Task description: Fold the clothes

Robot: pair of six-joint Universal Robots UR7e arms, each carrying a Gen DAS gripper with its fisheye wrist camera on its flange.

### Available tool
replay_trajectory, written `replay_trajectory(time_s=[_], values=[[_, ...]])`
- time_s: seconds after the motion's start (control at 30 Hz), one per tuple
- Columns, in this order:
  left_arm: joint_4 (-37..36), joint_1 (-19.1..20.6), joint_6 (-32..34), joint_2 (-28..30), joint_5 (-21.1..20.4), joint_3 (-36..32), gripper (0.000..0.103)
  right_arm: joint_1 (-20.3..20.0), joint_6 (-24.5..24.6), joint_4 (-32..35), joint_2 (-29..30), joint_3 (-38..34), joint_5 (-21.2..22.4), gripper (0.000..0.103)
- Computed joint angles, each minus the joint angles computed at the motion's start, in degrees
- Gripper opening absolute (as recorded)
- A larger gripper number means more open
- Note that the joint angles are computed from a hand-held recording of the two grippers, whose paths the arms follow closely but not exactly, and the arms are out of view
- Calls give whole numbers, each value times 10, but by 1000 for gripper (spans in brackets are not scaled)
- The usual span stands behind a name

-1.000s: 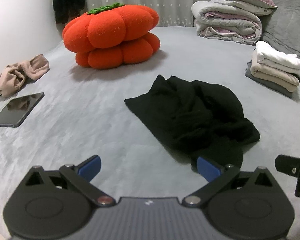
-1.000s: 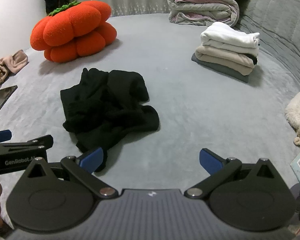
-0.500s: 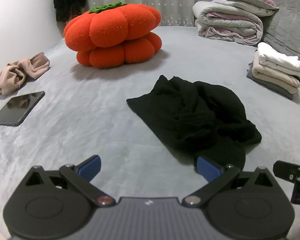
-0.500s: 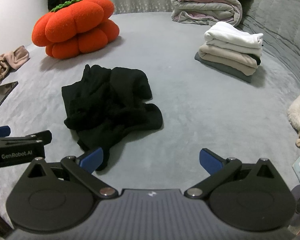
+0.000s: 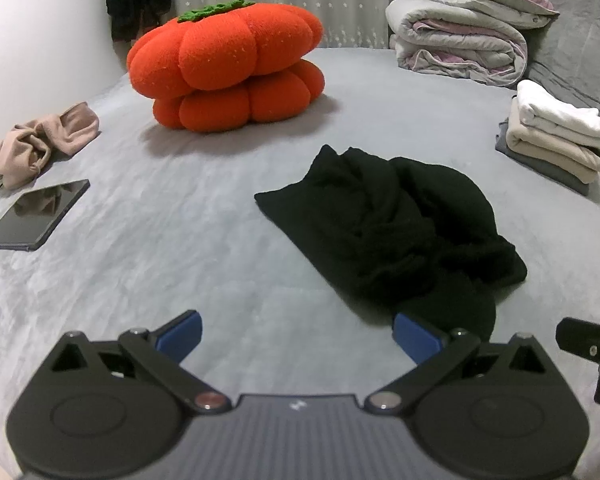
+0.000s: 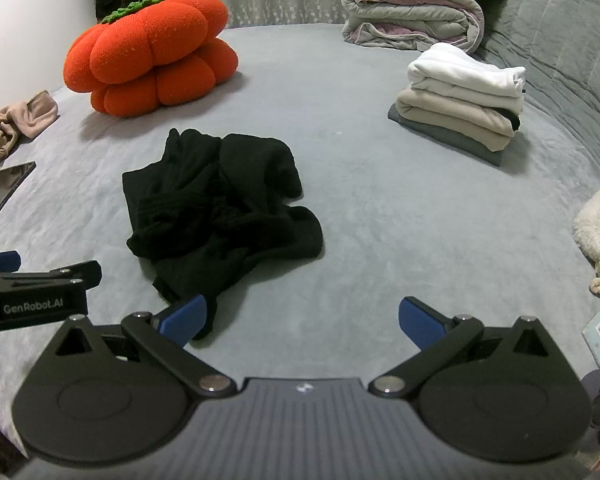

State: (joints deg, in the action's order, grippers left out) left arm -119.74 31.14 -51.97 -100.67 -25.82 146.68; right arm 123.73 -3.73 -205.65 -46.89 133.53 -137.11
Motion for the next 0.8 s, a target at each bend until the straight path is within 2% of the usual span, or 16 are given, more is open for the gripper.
replay_trajectory(time_s=[0.8], values=[[7,7,6,5,-14,-5,103,-4,5,9,-3,1,-1,103]])
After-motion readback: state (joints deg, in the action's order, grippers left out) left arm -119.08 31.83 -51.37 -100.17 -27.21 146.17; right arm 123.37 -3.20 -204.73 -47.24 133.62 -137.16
